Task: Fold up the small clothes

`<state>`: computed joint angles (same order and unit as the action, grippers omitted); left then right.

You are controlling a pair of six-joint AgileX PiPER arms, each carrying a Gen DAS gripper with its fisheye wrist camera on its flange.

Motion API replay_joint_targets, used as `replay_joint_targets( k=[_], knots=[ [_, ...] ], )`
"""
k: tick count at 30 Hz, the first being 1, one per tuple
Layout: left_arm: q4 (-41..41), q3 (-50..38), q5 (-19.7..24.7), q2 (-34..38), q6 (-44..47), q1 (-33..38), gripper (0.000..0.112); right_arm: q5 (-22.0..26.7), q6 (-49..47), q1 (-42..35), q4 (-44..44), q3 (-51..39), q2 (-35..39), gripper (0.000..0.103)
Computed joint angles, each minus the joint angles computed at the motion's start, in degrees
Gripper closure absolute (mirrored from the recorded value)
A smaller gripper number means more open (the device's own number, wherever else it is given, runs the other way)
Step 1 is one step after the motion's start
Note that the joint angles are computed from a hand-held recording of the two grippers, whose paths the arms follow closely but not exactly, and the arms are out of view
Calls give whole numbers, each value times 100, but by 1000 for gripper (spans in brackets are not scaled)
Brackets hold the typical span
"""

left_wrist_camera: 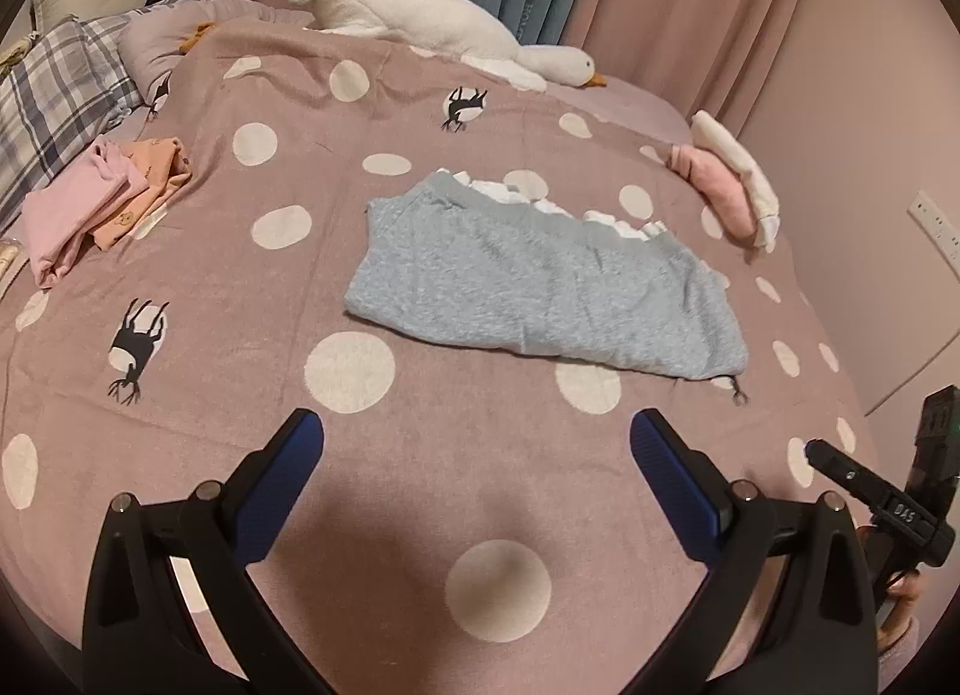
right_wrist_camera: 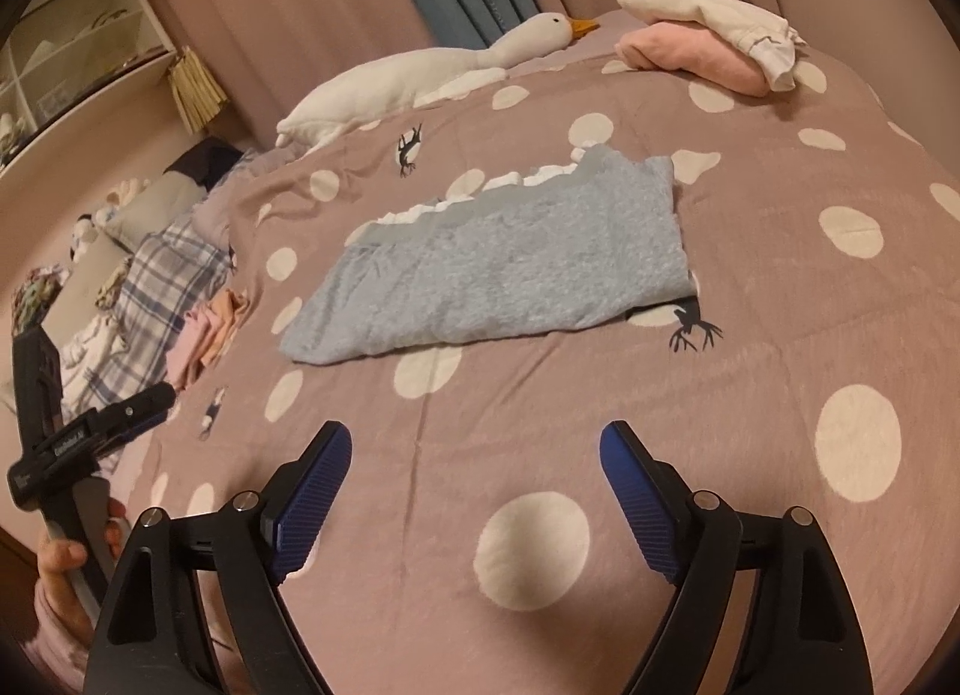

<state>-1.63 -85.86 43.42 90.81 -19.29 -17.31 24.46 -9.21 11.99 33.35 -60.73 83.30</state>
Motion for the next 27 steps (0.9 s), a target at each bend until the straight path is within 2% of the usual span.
replay_joint_targets(
  k=[4,8,18,27],
  knots=[
    [-319,86,-145,-43,222,70,10,-76,-25,-12,121,73,-22,18],
    [-1172,77,-118,41,847,293,10,-64,-81,-33,212,69,1,17],
    [-933,-267,345,354,600,325,10,-77,8,8,171,8,77,17],
    [-1323,-555,521,662,891,470,10,32,74,53,77,-282,371,17]
  ],
)
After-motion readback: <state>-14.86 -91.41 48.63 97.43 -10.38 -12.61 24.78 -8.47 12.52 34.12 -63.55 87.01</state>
